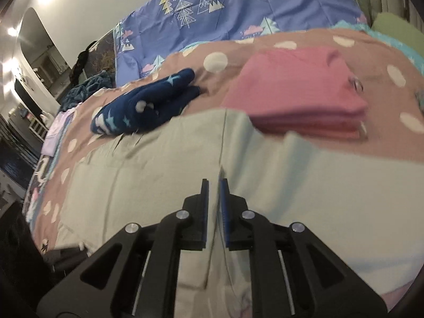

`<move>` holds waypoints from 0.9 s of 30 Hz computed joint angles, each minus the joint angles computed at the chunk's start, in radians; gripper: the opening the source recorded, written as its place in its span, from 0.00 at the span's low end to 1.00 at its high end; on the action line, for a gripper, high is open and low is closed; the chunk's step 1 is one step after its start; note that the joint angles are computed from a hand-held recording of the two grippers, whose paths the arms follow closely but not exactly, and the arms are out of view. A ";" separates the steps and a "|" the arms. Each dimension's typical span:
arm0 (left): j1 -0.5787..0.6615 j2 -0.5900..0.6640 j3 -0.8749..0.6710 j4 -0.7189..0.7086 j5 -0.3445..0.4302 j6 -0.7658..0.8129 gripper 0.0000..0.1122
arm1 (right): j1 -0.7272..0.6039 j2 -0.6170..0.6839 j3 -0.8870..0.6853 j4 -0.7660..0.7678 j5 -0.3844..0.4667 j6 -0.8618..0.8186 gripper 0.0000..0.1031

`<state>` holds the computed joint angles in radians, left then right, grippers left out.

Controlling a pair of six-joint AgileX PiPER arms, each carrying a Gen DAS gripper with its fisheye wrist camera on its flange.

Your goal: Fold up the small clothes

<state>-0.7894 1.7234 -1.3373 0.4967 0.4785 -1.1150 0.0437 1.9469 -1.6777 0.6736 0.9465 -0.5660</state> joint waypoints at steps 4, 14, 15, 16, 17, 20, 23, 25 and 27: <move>-0.024 -0.124 0.144 0.184 0.071 -0.156 0.40 | -0.036 -0.089 0.152 0.098 0.031 -0.172 0.10; 0.153 -0.439 0.553 0.133 0.147 -0.340 0.44 | 0.047 -0.205 0.398 -0.004 -0.090 -0.193 0.23; 0.172 -0.472 0.578 0.116 0.128 -0.335 0.44 | 0.049 -0.217 0.407 -0.009 -0.095 -0.177 0.28; 0.176 -0.490 0.580 0.113 0.149 -0.332 0.44 | 0.047 -0.238 0.423 -0.006 -0.092 -0.160 0.33; 0.165 -0.496 0.572 0.132 0.180 -0.337 0.44 | 0.036 -0.257 0.438 0.010 -0.083 -0.157 0.35; 0.127 -0.496 0.538 0.198 0.187 -0.348 0.44 | -0.040 -0.329 0.499 0.093 -0.095 -0.215 0.43; 0.069 -0.434 0.478 0.293 0.223 -0.382 0.50 | -0.185 -0.372 0.525 0.161 -0.112 -0.232 0.55; 0.051 -0.356 0.441 0.353 0.244 -0.397 0.55 | -0.298 -0.359 0.498 0.168 -0.086 -0.199 0.59; 0.041 -0.273 0.393 0.344 0.302 -0.360 0.55 | -0.423 -0.337 0.473 0.196 -0.050 -0.178 0.61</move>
